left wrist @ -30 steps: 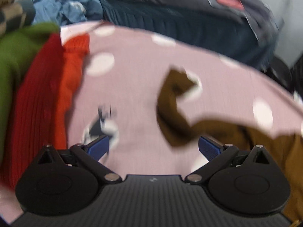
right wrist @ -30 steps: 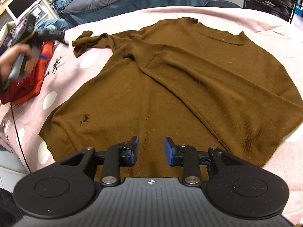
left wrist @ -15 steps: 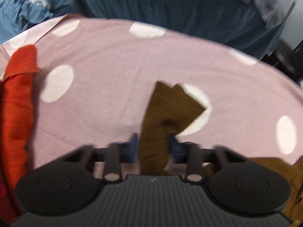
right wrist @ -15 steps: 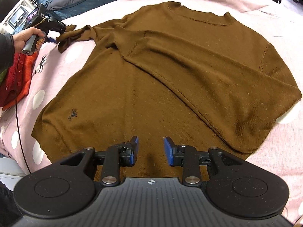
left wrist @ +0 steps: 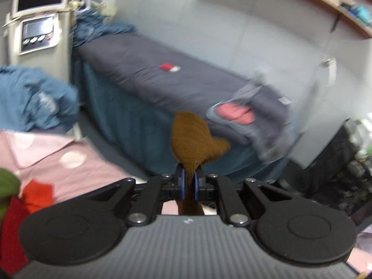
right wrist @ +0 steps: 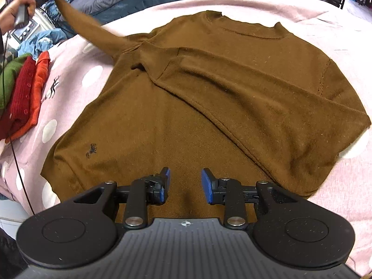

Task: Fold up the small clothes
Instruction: 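Grasp the sleeve cuff with the left gripper and fold it across the body, then grasp the other sleeve cuff with the right gripper and fold it across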

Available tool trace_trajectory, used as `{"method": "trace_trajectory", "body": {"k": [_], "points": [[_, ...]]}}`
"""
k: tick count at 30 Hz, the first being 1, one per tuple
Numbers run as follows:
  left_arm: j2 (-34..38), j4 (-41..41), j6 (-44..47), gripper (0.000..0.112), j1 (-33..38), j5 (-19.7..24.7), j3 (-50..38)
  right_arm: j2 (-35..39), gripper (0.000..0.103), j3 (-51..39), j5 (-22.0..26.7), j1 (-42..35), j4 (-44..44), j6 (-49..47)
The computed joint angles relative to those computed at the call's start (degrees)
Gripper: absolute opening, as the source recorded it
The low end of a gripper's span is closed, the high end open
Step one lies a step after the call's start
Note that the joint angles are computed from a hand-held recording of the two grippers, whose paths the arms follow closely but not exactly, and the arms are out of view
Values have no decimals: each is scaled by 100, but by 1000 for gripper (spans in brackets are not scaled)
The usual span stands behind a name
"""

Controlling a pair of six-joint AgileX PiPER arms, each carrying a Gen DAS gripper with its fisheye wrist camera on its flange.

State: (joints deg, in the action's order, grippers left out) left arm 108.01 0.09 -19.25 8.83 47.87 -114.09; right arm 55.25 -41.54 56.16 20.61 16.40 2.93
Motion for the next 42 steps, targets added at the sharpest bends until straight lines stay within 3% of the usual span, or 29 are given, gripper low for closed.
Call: {"method": "trace_trajectory", "body": {"k": [3, 7, 11, 15, 18, 20, 21, 22, 24, 25, 28, 31, 34, 37, 41, 42], "points": [[-94, -331, 283, 7, -426, 252, -185, -122, 53, 68, -40, -34, 59, -20], [-494, -758, 756, 7, -1394, 15, 553, -314, 53, 125, -34, -129, 45, 9], [-936, -1462, 1274, 8, -2687, -497, 1834, -513, 53, 210, 101, -449, 84, 4], [-856, -1864, 1290, 8, -4039, -738, 2676, -704, 53, 277, 265, -857, 73, 6], [-543, -1180, 707, 12, -4993, -825, 3010, -816, 53, 306, 405, -1239, 1, -56], [-282, -506, 152, 18, -5481, -613, 3018, -859, 53, 326, 489, -1566, -1, -158], [-230, -464, 120, 28, -5576, -594, 3165, -867, 53, 338, 527, -1765, 43, -255], [-170, -458, 101, 49, -5672, -515, 3190, -872, 53, 351, 546, -1951, 95, -357], [-192, -145, -79, 79, -5801, -403, 3344, -863, 53, 386, 490, -2214, 188, -517], [-285, 240, -438, 86, -5952, -406, 3497, -832, 53, 404, 417, -2303, 247, -566], [-596, 816, -723, 92, -5984, -424, 3928, -600, 53, 421, 64, -2473, 562, -700], [-897, 1073, -865, 95, -5893, -132, 4203, -191, 53, 307, -633, -2110, 530, -548], [-1215, 1157, -1089, 97, -5708, 29, 4490, 362, 55, 95, -1400, -1669, 214, -255], [-1466, 1004, -1252, 97, -5528, 100, 4756, 1156, 55, -236, -1849, -1479, 116, -240], [-1639, 942, -1400, 98, -5435, 243, 4960, 1786, 53, -550, -1884, -1345, 373, -709], [-1658, 946, -1398, 97, -5438, 261, 4977, 1878, 46, -618, -1777, -1295, 326, -789]]}}
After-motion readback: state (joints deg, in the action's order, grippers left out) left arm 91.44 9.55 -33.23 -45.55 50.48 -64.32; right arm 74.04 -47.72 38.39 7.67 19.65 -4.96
